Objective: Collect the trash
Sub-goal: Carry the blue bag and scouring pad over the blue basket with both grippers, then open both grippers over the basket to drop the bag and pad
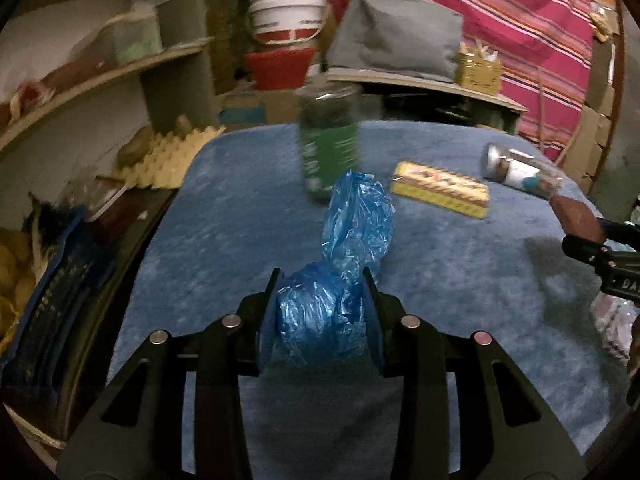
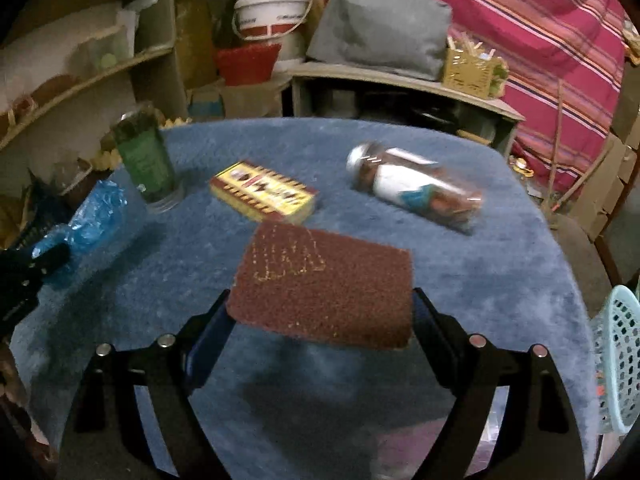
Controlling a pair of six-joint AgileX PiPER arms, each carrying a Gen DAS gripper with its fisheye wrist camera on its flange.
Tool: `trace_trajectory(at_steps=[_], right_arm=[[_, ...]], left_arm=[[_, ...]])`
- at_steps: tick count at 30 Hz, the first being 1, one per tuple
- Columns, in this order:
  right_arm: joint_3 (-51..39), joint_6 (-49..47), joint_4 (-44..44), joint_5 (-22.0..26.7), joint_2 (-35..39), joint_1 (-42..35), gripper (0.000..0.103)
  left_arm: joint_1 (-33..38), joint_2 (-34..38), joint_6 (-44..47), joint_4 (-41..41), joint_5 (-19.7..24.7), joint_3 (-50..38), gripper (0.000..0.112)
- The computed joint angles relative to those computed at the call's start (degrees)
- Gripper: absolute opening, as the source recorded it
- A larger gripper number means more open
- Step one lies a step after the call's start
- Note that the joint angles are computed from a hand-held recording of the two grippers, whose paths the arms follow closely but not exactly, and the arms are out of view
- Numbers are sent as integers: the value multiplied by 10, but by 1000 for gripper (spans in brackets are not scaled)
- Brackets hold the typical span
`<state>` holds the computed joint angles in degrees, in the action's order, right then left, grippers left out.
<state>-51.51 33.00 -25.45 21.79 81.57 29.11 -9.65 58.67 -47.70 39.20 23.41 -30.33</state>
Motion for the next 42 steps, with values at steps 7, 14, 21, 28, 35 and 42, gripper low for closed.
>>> trace_trajectory(at_steps=[7,14,21,28,35,42], right_arm=[[42,-401,326,17,-101,-186,85],[60,-789,623,91,-138,-427,85],[25,-1017,764,194,-94,-657,85],[-44,-1112,809,250,-18,-815,85],[-128,-1128,809,257,76,-907,85],[-187,-1119,799,263,136,-946,85]], left_arm=[[-248,45,-294,169,133,-53,36],[-412,166,-415,225,205,-153,36],[-498,299,-425,225,233,-289,36],[-546,446,-356,191,230,-472,36],[-576,609,-202,112,235,-721,36],[-579,822,6,-36,318,-1090,37]])
